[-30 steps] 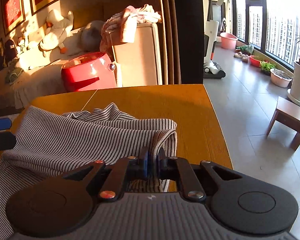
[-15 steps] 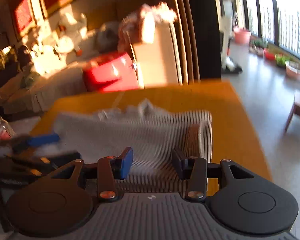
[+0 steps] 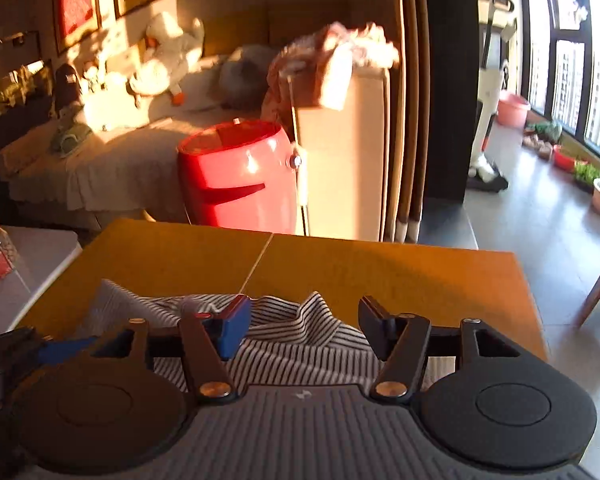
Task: Fold clothes
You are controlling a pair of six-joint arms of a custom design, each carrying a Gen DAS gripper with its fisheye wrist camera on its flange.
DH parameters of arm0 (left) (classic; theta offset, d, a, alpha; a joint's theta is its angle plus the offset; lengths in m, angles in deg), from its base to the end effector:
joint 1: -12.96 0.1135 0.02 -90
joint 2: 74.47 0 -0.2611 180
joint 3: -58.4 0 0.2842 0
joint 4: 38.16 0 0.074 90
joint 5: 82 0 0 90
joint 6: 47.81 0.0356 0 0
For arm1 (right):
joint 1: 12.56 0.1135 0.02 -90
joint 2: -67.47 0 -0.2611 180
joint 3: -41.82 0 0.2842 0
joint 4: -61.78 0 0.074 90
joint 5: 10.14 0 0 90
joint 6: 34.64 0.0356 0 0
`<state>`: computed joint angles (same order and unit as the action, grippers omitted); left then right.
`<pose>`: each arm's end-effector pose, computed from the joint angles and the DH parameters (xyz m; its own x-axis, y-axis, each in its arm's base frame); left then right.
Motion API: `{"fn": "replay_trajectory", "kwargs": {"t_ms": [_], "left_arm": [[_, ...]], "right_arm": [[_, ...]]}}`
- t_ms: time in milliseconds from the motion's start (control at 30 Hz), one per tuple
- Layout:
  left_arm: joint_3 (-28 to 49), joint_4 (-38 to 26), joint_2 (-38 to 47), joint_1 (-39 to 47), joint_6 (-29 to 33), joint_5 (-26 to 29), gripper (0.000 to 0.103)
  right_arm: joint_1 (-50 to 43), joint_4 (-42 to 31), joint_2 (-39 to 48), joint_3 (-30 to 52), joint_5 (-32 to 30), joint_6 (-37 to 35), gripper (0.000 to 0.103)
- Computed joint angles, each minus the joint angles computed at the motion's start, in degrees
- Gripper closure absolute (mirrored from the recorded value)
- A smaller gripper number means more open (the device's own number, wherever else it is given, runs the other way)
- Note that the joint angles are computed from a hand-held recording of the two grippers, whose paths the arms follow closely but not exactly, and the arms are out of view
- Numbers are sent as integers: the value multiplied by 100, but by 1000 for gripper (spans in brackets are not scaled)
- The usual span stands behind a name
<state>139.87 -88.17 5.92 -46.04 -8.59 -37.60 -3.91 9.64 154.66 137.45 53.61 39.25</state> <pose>0.1895 -0.2659 0.3017 -0.5228 -0.1823 -0.8327 -0.0745 0.9829 -0.1684 0.3584 0.0704 0.3428 -0.5311 -0.3325 -0.7794 -0.6228 0.7768 0.0930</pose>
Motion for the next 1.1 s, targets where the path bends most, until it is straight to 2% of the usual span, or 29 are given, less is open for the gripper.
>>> {"fn": "replay_trajectory", "kwargs": {"t_ms": [67,133,367,533,567,667,767,833,933,1100], "left_arm": [[-27,53,-22,96,23,9,3],[-62,117,-53,175,63,32,3],[-316,471,-281,296,242,161,1],[-504,713,-435,311,275,233,0],[-522,735,-449,319,263,233,0],[-578,779,-504,338,186,203,0],[-607,656,-676,295,82,208,0],[-477,249,-822,176,-98,189,0],[-182,-482,-1101,-115,-551,-137,0],[699,-2243,-1204,-967,-1623,-1245,0]], "right_arm": [[263,-34,490,218,388,35,43],[414,423,562,9,580,41,38],[586,345,955,549,731,72,39],[671,17,1296,938,822,-147,41],[650,84,1257,870,725,-184,46],[643,117,1157,783,602,-264,75],[610,225,877,595,503,-144,91],[461,139,582,548,161,-40,93],[137,-123,-21,486,-450,-76,96],[-632,-1157,-1150,429,-1536,-615,98]]}}
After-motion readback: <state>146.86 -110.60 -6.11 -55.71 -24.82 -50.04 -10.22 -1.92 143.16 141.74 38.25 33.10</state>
